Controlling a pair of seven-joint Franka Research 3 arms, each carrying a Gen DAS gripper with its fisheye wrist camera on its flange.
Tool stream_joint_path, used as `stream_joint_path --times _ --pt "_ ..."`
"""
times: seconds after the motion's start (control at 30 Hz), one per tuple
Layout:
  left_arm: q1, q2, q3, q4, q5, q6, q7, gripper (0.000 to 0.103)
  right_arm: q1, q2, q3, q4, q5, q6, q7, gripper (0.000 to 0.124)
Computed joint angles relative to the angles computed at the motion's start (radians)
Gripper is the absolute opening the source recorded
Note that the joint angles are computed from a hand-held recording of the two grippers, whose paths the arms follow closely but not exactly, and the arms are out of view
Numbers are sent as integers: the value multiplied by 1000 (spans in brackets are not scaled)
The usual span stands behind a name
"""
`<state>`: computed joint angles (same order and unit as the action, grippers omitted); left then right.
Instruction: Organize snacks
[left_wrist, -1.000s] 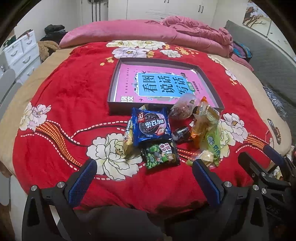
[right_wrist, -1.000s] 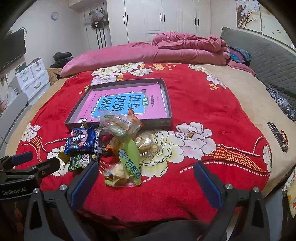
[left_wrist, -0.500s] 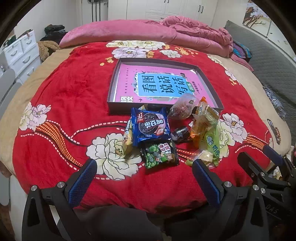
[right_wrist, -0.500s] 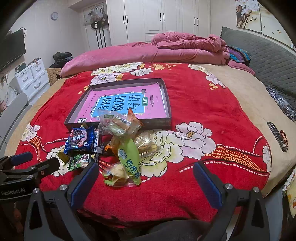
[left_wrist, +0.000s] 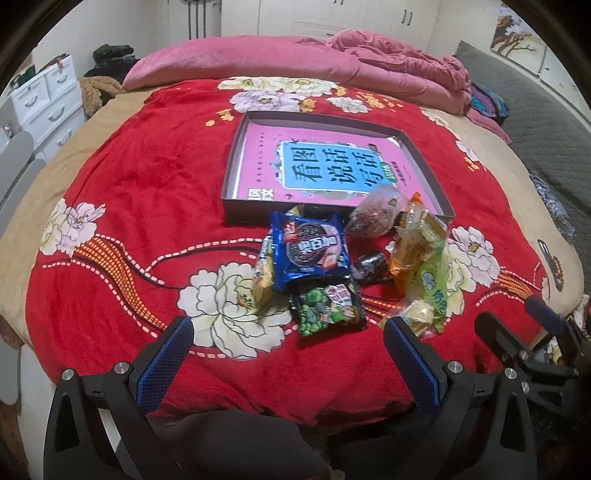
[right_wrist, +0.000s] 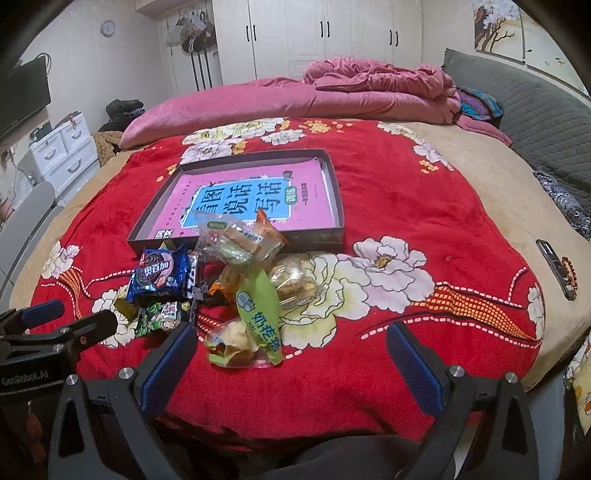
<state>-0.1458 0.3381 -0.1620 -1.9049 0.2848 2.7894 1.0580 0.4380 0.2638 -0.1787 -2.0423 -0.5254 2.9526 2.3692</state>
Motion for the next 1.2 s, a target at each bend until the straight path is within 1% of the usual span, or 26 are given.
stream_joint_path --times 0.13,0.23,0.3,0.43,0.6,0.8,0.93,1.03,1.1,1.2 --pt "10 12 8 13 -5 -6 -3 102 -68 23 96 19 165 -33 -170 103" --pt "23 26 8 31 -17 -22 -2 102 -83 43 126 39 260 -60 -263 103" --pt "50 44 -12 52 -64 -36 24 102 -88 60 138 56 316 -78 -312 103" --pt "60 86 -21 102 -103 -55 42 102 -89 97 149 98 408 -128 -381 103" --pt "31 132 -17 165 -86 -71 56 102 -68 114 124 114 444 -139 -385 103" --pt "-26 184 20 246 -15 -102 21 102 -61 119 116 120 455 -150 -389 103" --pt "-30 220 20 298 -6 -128 16 102 -56 137 113 144 452 -173 -396 103" --pt "-22 243 11 328 -21 -152 19 102 -63 162 123 176 467 -196 -412 103" --pt "-10 250 0 331 -41 -153 24 102 -66 185 130 202 483 -211 -420 103" --pt "-9 258 0 337 -49 -155 23 102 -60 217 123 242 486 -236 -419 100"
